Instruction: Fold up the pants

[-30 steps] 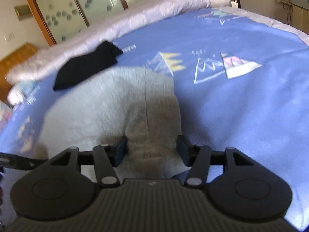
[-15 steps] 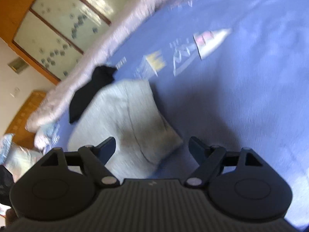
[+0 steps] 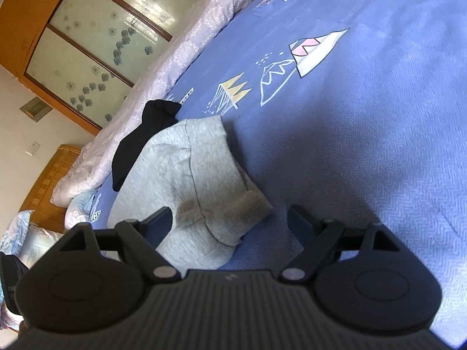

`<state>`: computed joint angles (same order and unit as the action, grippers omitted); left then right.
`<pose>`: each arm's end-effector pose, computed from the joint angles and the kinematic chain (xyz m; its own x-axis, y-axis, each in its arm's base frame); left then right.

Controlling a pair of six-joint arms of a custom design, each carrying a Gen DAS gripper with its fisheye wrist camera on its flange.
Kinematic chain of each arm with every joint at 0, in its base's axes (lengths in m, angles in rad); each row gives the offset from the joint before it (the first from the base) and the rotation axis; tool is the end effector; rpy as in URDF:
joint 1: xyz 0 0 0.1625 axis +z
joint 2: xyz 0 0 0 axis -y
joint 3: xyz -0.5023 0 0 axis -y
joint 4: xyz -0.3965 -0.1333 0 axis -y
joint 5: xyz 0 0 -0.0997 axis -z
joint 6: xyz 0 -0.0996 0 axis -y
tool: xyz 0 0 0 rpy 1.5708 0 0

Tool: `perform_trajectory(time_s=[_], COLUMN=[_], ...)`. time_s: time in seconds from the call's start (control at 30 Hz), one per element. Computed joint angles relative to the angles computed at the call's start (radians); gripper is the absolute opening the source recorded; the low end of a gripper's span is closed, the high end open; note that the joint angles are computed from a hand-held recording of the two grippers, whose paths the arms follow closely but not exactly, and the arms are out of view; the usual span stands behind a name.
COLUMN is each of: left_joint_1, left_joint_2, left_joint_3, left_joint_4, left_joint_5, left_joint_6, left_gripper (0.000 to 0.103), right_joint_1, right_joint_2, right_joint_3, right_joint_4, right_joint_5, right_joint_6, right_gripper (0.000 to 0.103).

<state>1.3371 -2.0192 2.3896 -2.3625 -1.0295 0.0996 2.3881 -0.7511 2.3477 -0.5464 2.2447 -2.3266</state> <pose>0.1153 -0.3129 0.4345 -0.8572 0.0818 -0.5085 0.2980 0.8840 -0.3602 0.2741 -0.1596 -0.0082 -0.9824 0.1867 0.0093 0.1198 0.6673 -0.7351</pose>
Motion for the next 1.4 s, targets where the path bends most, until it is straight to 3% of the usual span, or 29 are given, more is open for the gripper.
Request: perform_trajectory(time_s=[0.2, 0.3, 0.47, 0.53, 0.57, 0.6, 0.63, 0.67, 0.7, 0.73, 0.8, 0.87, 0.97, 1.13, 1.3, 1.4], left_joint_1=[0.009, 0.026, 0.072, 0.072, 0.07, 0.063, 0.045, 0.029, 0.019, 0.017, 0.025, 0.04, 0.014, 0.039, 0.064, 0.134], left_joint_2=[0.004, 0.01, 0.069, 0.085, 0.09, 0.092, 0.086, 0.08, 0.073, 0.065, 0.042, 0.018, -0.032, -0.045, 0.015, 0.077], left_joint_3=[0.002, -0.007, -0.028, -0.002, 0.007, 0.013, 0.025, 0.027, 0.025, 0.018, -0.004, -0.03, -0.058, -0.16, -0.241, -0.3], left_joint_4=[-0.006, -0.004, 0.0, -0.066, -0.085, -0.094, -0.105, -0.096, -0.082, -0.066, -0.031, -0.014, -0.037, -0.116, -0.275, -0.367], left_joint_5=[-0.004, -0.04, -0.127, -0.118, -0.127, -0.129, -0.114, -0.1, -0.09, -0.091, -0.115, -0.148, -0.132, -0.178, -0.145, -0.145], left_joint_6=[0.003, 0.008, 0.025, 0.048, 0.07, 0.083, 0.091, 0.087, 0.08, 0.077, 0.062, 0.061, 0.087, 0.159, 0.262, 0.289], left_gripper=[0.094, 0.095, 0.103, 0.102, 0.098, 0.084, 0.063, 0.057, 0.047, 0.038, 0.032, 0.03, 0.03, 0.03, 0.03, 0.03], right_joint_1=[0.003, 0.001, -0.068, -0.099, -0.105, -0.103, -0.093, -0.08, -0.072, -0.058, -0.034, 0.011, 0.063, 0.093, 0.049, -0.001], right_joint_2=[0.001, -0.004, -0.02, -0.009, 0.001, 0.017, 0.039, 0.064, 0.079, 0.088, 0.088, 0.09, 0.094, 0.121, 0.181, 0.246], right_joint_3=[-0.002, -0.005, -0.033, -0.053, -0.073, -0.102, -0.142, -0.184, -0.208, -0.227, -0.238, -0.264, -0.33, -0.465, -0.607, -0.701], right_joint_4=[0.005, 0.02, 0.071, 0.081, 0.101, 0.138, 0.197, 0.263, 0.298, 0.322, 0.318, 0.318, 0.342, 0.339, 0.318, 0.337], right_joint_5=[0.003, -0.003, -0.068, -0.097, -0.102, -0.101, -0.089, -0.078, -0.086, -0.096, -0.141, -0.148, -0.138, -0.137, -0.228, -0.315], right_joint_6=[0.006, 0.015, -0.059, -0.102, -0.125, -0.151, -0.171, -0.171, -0.161, -0.156, -0.146, -0.157, -0.213, -0.403, -0.589, -0.627], right_gripper=[0.088, 0.089, 0.09, 0.09, 0.089, 0.079, 0.066, 0.052, 0.045, 0.042, 0.039, 0.038, 0.037, 0.037, 0.037, 0.037])
